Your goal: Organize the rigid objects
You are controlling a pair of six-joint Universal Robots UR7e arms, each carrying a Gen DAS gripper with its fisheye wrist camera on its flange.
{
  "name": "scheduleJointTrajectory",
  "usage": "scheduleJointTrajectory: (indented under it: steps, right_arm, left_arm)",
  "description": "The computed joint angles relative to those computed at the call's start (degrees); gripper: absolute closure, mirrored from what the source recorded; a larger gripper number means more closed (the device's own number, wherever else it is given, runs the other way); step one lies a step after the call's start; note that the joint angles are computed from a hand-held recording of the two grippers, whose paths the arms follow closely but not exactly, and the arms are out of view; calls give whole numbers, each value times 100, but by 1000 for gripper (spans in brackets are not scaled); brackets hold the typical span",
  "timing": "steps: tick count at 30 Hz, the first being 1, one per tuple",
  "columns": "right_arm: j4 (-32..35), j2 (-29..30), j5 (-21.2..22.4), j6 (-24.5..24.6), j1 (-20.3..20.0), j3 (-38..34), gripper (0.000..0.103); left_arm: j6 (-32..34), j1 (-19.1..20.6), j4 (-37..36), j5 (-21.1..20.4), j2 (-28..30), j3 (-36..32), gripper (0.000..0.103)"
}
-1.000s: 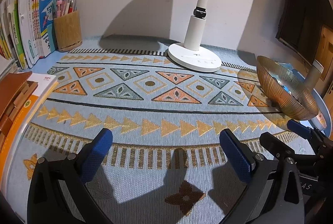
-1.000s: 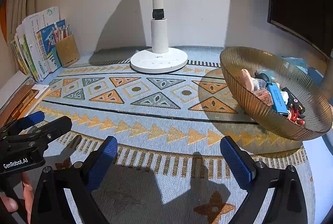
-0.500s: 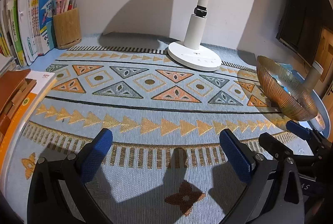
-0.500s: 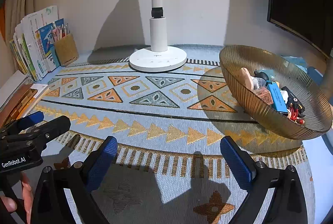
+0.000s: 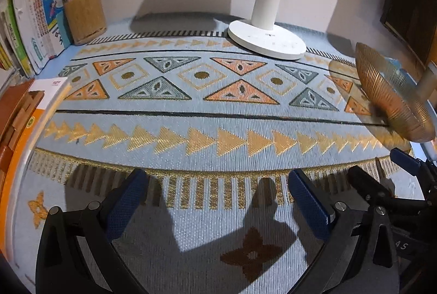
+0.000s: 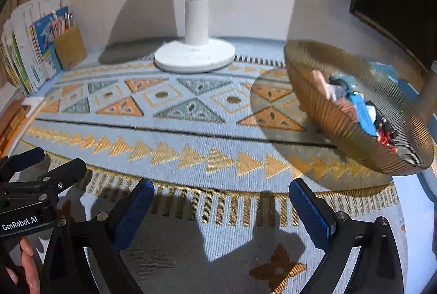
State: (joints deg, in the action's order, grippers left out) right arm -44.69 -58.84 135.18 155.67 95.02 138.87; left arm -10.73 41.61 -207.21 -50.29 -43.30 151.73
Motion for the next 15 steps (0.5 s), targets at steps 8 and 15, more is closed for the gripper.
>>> scheduleJointTrajectory:
  steps: [8, 15]
  right_arm:
    - [1132, -38, -297, 597, -389, -318, 0]
    - [1242, 29, -113, 735, -304, -395, 0]
  left_arm:
    - [-595, -216, 920, 442, -34, -46, 0]
    - [-189, -28, 1180, 211, -144, -276, 0]
